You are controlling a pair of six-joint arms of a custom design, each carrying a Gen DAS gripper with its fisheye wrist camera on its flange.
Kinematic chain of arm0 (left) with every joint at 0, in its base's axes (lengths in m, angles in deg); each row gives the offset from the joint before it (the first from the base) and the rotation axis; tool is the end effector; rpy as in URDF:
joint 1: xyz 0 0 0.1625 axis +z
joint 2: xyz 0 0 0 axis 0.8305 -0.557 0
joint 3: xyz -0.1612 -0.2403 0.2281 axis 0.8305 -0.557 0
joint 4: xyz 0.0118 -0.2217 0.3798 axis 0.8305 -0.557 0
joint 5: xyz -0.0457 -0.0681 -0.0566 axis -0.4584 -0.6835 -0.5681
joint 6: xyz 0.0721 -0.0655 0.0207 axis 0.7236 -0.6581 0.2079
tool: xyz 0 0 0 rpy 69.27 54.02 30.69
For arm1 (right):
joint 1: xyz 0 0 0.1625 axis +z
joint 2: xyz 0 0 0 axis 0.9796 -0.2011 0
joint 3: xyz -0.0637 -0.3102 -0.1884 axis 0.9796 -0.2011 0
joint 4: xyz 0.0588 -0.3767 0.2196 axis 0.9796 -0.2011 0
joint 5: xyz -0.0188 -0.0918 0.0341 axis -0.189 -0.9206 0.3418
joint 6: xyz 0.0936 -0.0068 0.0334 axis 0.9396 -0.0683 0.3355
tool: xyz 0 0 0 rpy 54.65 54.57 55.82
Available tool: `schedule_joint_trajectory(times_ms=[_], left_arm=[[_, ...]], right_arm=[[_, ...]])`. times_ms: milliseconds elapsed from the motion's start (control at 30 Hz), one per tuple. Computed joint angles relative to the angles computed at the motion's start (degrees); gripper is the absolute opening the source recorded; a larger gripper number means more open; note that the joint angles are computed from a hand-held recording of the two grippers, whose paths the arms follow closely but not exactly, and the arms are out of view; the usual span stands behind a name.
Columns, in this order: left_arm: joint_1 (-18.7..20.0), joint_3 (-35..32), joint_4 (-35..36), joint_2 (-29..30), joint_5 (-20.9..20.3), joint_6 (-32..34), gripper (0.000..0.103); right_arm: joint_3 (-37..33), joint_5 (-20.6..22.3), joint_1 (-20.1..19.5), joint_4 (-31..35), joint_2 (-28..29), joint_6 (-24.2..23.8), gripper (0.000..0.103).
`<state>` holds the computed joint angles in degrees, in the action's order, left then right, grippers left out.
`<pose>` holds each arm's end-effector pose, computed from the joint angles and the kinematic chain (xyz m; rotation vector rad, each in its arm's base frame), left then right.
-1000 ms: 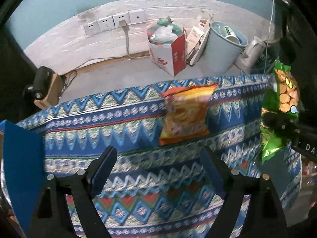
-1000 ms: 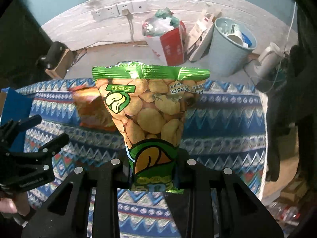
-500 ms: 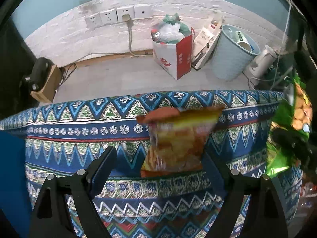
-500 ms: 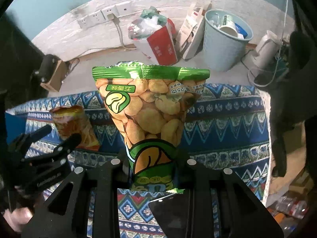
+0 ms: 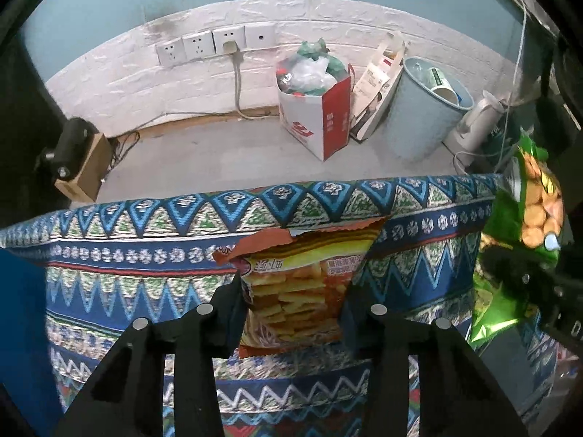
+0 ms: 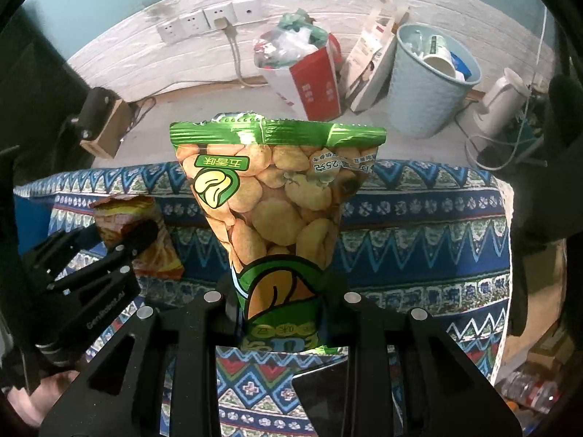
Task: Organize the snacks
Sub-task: 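Carry both bags to the box and release the orange chip bag from the left tool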
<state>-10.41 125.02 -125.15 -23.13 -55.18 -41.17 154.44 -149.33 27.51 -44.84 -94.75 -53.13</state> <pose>-0.2667 -0.5730 0.1508 0.1422 2.3234 -0.5673 0.2435 -0.5936 0.2274 0.3416 -2.4549 0.2168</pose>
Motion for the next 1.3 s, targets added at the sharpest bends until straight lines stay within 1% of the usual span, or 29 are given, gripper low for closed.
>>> schedule_joint_trajectory(times_ms=[133,233,500,533,667,800,833,1033,1167,1300], left_arm=[[-1.1,2.02,0.9,-2.52,1.04,0.92,0.043],[-1.62,3.24,2.51,-4.93,1.42,0.31,0.043],[-3.1,5.2,9.2,-12.08,2.32,-2.77,0.043],[-3.33,5.37,10.13,-13.04,2.45,-3.03,0.043],[-4.17,6.53,12.87,-16.91,2.66,-3.57,0.043],[-5.23,7.35,17.46,-20.83,3.56,-4.6,0.043],[-5.41,7.76,17.69,-21.92,3.34,-4.15,0.043],[-7.34,9.04,25.14,-28.48,4.45,-6.96,0.043],[-8.67,9.32,31.35,-32.84,5.63,-10.5,0.043],[-9.63,9.97,35.88,-36.76,7.05,-13.53,0.043]], right_arm=[[0.11,-0.08,1.06,-0.09,0.3,-0.34,0.027],[0.11,0.06,2.14,-0.21,0.69,-0.76,0.027],[-0.36,0.84,5.23,-0.52,1.88,-1.93,0.027],[0.04,0.63,5.68,-1.98,1.97,-3.19,0.027],[0.29,2.05,7.5,-2.79,2.13,-3.56,0.027],[0.46,3.34,9.33,-3.12,2.44,-3.67,0.027],[0.41,3.62,9.82,-3.21,2.57,-3.67,0.027],[-0.88,5.57,12.82,-3.97,3.98,-4.69,0.027],[-2.27,6.54,14.41,-3.87,5.57,-5.31,0.027],[-3.52,7.65,16.23,-4.06,7.29,-5.96,0.027]])
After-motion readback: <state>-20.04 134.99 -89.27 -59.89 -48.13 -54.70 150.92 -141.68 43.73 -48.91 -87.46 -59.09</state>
